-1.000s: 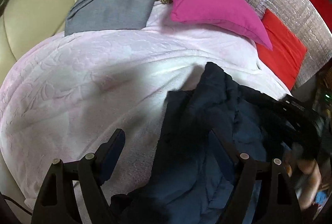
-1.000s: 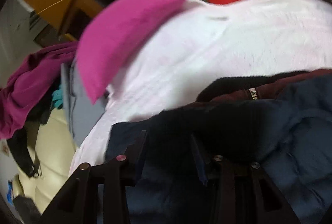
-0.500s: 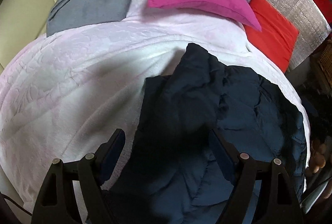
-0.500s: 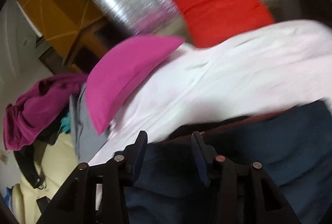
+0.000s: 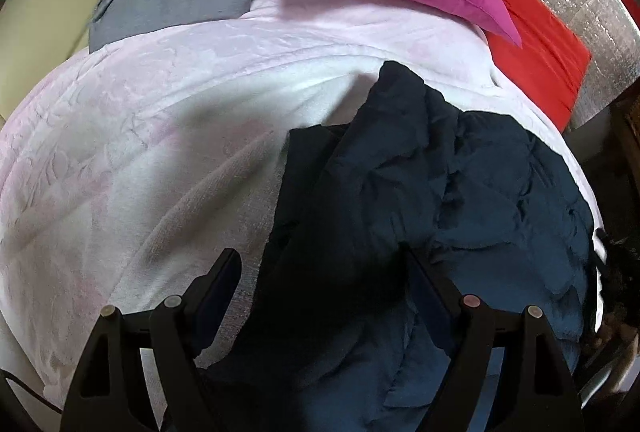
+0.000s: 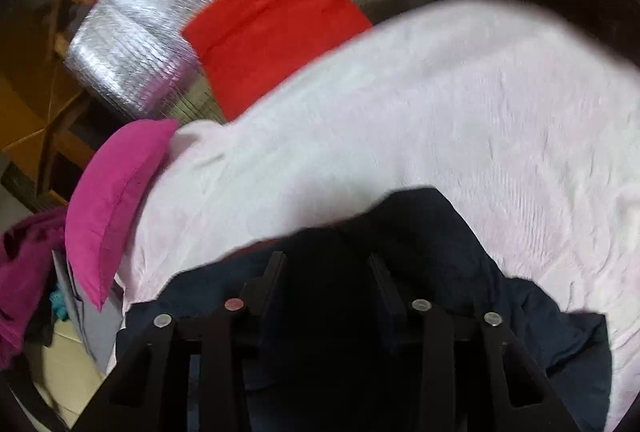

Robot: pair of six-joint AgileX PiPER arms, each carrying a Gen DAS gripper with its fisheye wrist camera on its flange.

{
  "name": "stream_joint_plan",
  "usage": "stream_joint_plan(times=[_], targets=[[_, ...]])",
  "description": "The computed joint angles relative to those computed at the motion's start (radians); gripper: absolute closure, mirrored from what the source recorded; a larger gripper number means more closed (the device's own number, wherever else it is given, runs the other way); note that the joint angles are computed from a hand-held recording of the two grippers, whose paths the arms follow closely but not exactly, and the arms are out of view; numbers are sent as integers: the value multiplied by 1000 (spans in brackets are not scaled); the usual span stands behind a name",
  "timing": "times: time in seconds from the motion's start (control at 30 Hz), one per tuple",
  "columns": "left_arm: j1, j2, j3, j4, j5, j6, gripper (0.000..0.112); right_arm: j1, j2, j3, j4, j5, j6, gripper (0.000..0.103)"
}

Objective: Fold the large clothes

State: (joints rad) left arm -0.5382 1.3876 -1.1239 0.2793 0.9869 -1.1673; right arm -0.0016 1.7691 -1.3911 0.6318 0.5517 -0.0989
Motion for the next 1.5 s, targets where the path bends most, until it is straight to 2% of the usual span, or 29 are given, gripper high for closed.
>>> stream_joint_plan(times=[0.07, 0.17, 0.33, 0.43, 0.5, 0.6, 0.67, 0.73, 0.77, 0.8, 0.9, 0.97, 1.07, 1.17, 1.27, 1.33, 1.5], targets=[[-18, -6, -7, 32, 20, -30, 29, 44, -41, 5, 62, -16, -101, 57], [-32, -15, -11, 63, 36, -64, 29, 146, -49, -45, 76, 24, -174, 57], [-29, -16, -9, 65, 38, -54, 29, 301, 63, -195, -27, 101, -69, 57], [-24, -24, -4, 60, 37, -41, 29, 329, 192, -319, -115, 184, 51, 56], [-17, -25, -4, 55, 37, -29, 29, 326, 236, -318, -116, 161, 75, 56], [3, -39, 6, 36, 26, -2, 29, 294, 207, -257, 4, 135, 26, 56], [12, -50, 10, 38, 29, 6, 29, 262, 148, -179, 110, 111, -67, 53], [24, -65, 14, 40, 29, 12, 29, 230, 72, -98, 184, 95, -150, 40], [33, -82, 22, 40, 28, 16, 29, 201, 24, -47, 245, 93, -212, 37], [38, -94, 27, 41, 27, 17, 29, 156, -40, 25, 315, 98, -288, 35], [68, -150, 59, 29, 5, 40, 29, 26, -187, 167, 386, 137, -383, 32], [109, -191, 92, -15, -26, 88, 29, -110, -271, 266, 455, 193, -452, 28], [186, -229, 136, -144, -86, 204, 29, -354, -345, 394, 526, 329, -557, 26], [200, -228, 142, -192, -97, 265, 29, -575, -355, 492, 599, 440, -662, 25], [239, -213, 161, -314, -144, 398, 29, -702, -279, 503, 622, 543, -683, 24], [266, -202, 176, -403, -175, 478, 29, -725, -221, 476, 596, 599, -687, 24], [268, -132, 172, -521, -183, 602, 29, -672, -116, 424, 522, 611, -645, 24]])
